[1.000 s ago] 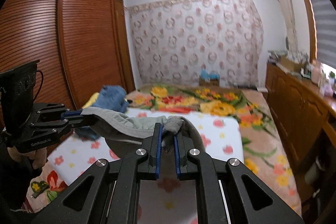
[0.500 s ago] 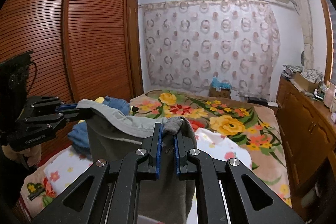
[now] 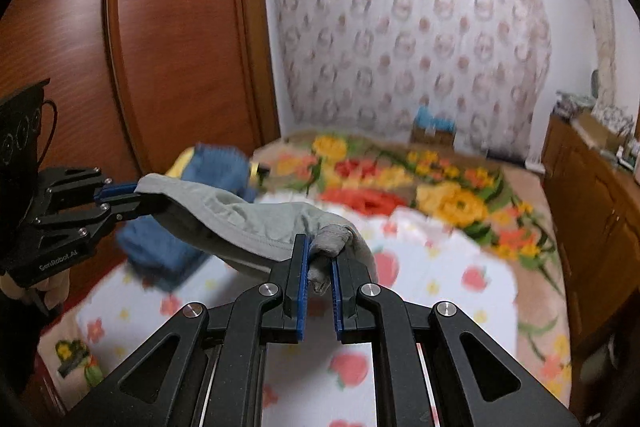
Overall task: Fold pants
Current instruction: 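Lift the folded shirt off the sheet with both grippers, then lay the held edge back over the garment with both grippers, then open both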
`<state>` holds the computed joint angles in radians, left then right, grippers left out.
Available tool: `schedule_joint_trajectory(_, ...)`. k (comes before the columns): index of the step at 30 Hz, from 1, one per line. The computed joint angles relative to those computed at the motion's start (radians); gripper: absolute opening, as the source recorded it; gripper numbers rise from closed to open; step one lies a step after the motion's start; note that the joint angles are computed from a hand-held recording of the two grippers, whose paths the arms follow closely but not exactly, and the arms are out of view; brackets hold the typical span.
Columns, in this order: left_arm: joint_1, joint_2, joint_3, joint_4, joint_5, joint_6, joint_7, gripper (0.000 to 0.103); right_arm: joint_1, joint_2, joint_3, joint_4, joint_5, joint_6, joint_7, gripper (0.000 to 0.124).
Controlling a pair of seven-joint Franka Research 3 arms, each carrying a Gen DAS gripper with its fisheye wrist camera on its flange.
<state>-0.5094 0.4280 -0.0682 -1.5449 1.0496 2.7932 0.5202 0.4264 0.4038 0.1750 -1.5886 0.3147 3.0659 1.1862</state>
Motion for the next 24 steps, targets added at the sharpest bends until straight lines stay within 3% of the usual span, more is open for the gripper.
schedule_joint_trajectory(11,-0.02,-0.063,-0.016,-0.202,0.053,0.064,-0.117,0.01,0.03,-0.03,0.014,-0.149,0.007,0.027,0.019,0.01)
schedule_joint_trajectory(24,-0.004,-0.094,-0.049,-0.33,0.235,0.092,-0.393,0.01,-0.191,-0.088,0.29,-0.326,0.235,0.118,-0.184,0.01)
